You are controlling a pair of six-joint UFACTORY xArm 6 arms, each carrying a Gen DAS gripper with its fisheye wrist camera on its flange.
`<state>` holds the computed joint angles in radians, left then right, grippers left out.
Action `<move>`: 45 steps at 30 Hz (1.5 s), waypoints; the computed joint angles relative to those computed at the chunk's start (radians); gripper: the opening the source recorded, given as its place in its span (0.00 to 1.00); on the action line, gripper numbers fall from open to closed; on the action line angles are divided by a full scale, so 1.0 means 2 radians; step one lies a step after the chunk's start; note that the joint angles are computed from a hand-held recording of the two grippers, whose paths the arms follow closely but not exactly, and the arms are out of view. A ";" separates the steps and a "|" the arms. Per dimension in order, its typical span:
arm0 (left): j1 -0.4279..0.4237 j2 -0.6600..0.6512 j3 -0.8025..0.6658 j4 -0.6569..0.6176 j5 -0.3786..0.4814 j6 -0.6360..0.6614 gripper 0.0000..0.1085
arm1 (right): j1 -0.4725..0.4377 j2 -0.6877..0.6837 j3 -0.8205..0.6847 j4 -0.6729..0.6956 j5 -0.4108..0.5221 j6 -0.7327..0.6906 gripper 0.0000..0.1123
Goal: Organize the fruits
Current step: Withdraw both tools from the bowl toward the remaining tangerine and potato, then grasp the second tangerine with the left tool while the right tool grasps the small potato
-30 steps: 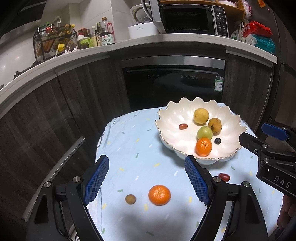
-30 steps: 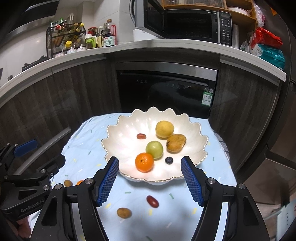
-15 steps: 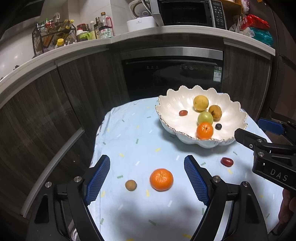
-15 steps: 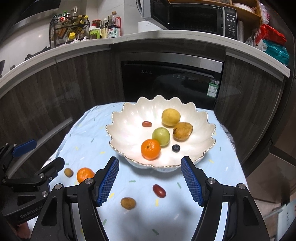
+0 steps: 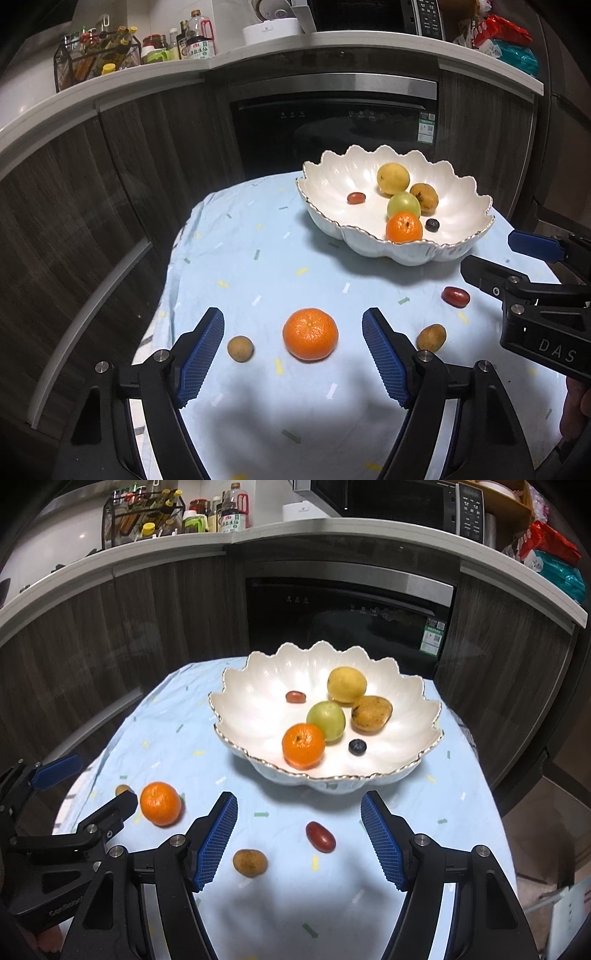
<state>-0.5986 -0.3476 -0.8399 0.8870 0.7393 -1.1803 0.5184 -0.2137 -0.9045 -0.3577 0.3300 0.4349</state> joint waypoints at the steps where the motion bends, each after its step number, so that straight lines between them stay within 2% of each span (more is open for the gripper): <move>1: 0.001 0.002 0.001 0.000 -0.003 0.001 0.70 | 0.000 0.001 0.001 0.000 -0.001 0.000 0.63; 14: 0.027 0.021 0.007 -0.021 -0.046 0.035 0.61 | 0.006 0.014 0.013 0.028 -0.003 -0.027 0.62; 25: 0.048 0.043 0.008 -0.051 -0.086 0.072 0.60 | 0.016 0.031 0.014 0.061 0.004 -0.059 0.61; 30: 0.055 0.055 0.007 -0.068 -0.099 0.087 0.60 | 0.023 0.042 0.012 0.092 0.012 -0.090 0.52; 37: 0.060 0.069 0.005 -0.096 -0.109 0.111 0.57 | 0.029 0.051 0.010 0.115 0.017 -0.114 0.49; 45: 0.063 0.078 0.005 -0.114 -0.113 0.121 0.50 | 0.028 0.060 0.007 0.131 0.019 -0.128 0.40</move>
<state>-0.4728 -0.1911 -0.8304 0.6595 0.5136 -0.9376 0.5748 -0.0946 -0.8914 -0.0954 0.3687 0.1780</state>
